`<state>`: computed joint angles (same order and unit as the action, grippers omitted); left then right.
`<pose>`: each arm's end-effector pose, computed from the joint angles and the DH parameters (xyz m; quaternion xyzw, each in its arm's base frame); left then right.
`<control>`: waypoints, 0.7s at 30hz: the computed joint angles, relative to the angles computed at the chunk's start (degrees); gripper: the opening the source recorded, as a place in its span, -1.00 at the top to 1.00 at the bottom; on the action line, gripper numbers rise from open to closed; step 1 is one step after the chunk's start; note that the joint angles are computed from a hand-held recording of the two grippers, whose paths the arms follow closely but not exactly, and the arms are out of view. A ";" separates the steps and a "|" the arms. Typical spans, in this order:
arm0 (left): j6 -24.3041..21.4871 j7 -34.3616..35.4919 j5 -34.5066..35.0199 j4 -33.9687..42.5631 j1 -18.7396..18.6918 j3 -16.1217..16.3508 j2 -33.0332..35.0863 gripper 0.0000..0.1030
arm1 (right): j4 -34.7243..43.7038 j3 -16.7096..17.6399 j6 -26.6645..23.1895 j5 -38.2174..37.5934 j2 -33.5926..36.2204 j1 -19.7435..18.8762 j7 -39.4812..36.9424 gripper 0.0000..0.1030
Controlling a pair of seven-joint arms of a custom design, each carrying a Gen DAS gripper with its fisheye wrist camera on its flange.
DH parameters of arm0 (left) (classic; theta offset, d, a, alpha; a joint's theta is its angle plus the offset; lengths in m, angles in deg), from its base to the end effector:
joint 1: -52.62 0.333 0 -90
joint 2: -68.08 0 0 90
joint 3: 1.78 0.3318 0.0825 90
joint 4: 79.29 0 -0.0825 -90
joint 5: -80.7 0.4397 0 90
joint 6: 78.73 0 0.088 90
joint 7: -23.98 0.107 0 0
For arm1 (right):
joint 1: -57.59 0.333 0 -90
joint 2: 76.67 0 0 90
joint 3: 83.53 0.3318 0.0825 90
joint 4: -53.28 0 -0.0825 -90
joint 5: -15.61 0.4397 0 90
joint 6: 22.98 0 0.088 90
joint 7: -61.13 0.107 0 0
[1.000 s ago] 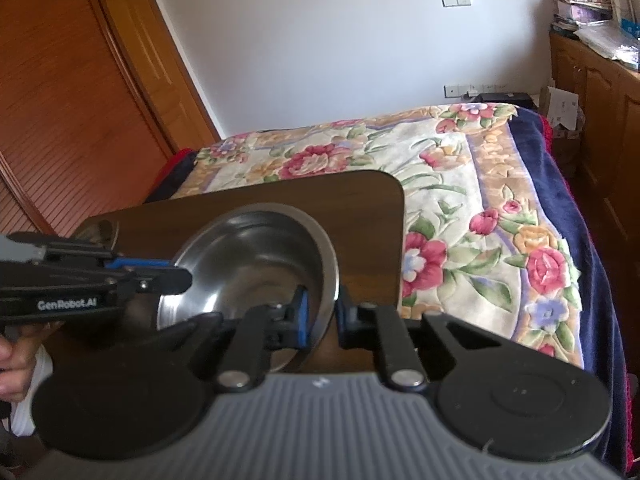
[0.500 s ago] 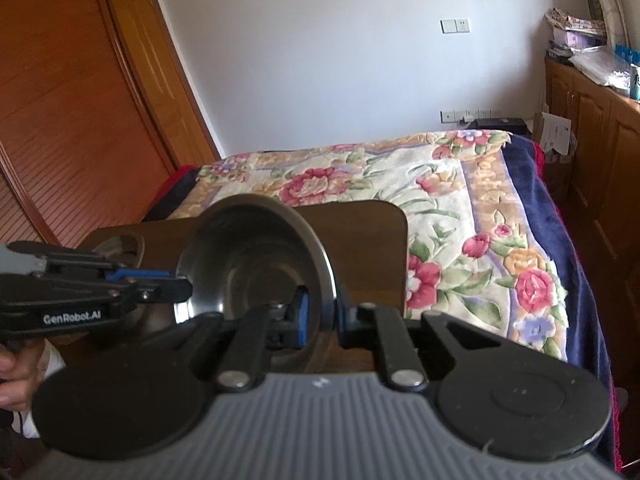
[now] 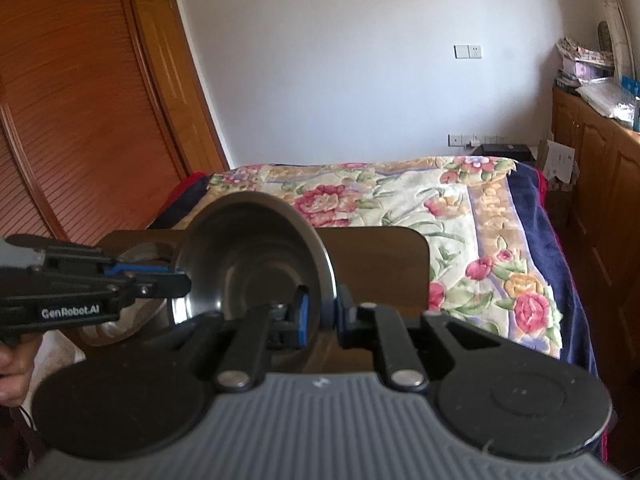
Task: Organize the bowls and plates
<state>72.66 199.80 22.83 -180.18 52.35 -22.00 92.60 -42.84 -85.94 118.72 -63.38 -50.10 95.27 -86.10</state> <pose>0.7064 -0.2129 0.3594 -0.2640 0.8654 -0.4140 0.1000 0.6116 0.4404 0.3507 -0.4463 0.7461 -0.3266 0.3708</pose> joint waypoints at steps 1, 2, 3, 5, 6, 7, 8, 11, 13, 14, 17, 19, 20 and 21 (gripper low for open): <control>0.08 0.68 -0.80 -0.78 0.40 -0.28 -0.65 0.66 | 0.21 0.08 -0.34 0.12 0.04 0.16 -0.31 0.71; -0.23 0.97 -1.20 -0.87 0.66 -0.24 -0.90 0.66 | 0.62 0.17 -0.74 0.34 0.17 0.30 -0.84 0.71; -0.47 1.38 -1.69 -1.02 0.90 -0.20 -1.18 0.66 | 1.02 0.23 -1.10 0.53 0.31 0.48 -1.31 0.71; -1.04 1.91 -2.31 -0.92 1.18 0.10 -1.37 0.66 | 1.53 0.21 -1.66 0.60 0.47 0.86 -1.84 0.71; -1.31 2.23 -2.61 -0.82 1.33 0.26 -1.39 0.66 | 1.89 0.24 -2.02 0.71 0.58 1.06 -2.22 0.71; -1.69 2.53 -2.98 -0.99 1.53 0.38 -1.63 0.66 | 2.22 0.24 -2.28 0.83 0.71 1.23 -2.59 0.71; -1.91 2.73 -3.25 -1.13 1.60 0.54 -1.85 0.66 | 2.46 0.28 -2.61 0.97 0.78 1.47 -2.90 0.71; -2.61 3.53 -4.17 -1.57 1.96 1.09 -2.52 0.66 | 3.31 0.27 -3.24 1.43 1.15 1.96 -4.00 0.71; -2.80 4.15 -4.86 -2.00 2.17 1.48 -3.03 0.66 | 4.17 0.22 -3.44 1.84 1.66 2.18 -4.81 0.71; -2.91 4.26 -5.04 -1.96 2.22 1.74 -3.11 0.66 | 4.75 0.19 -3.52 2.12 2.02 2.30 -5.25 0.71; -3.33 4.52 -5.47 -1.67 2.63 2.48 -3.23 0.66 | 7.19 -0.01 -3.62 3.28 3.58 2.77 -7.12 0.71; -3.46 4.56 -5.67 -1.28 2.94 2.89 -3.15 0.66 | 9.08 -0.35 -3.62 4.10 4.73 3.20 -8.52 0.71; -3.53 4.42 -5.62 -0.98 3.09 3.11 -3.03 0.66 | 10.04 -0.59 -3.44 4.45 5.35 3.40 -9.17 0.71; -3.57 4.34 -5.64 -0.66 3.29 3.29 -2.87 0.66 | 11.11 -0.84 -3.24 4.83 6.02 3.61 -9.82 0.71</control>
<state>69.09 204.14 17.19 -180.84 55.64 -18.71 89.74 -31.73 -86.78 115.48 -58.55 -44.08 98.88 -95.92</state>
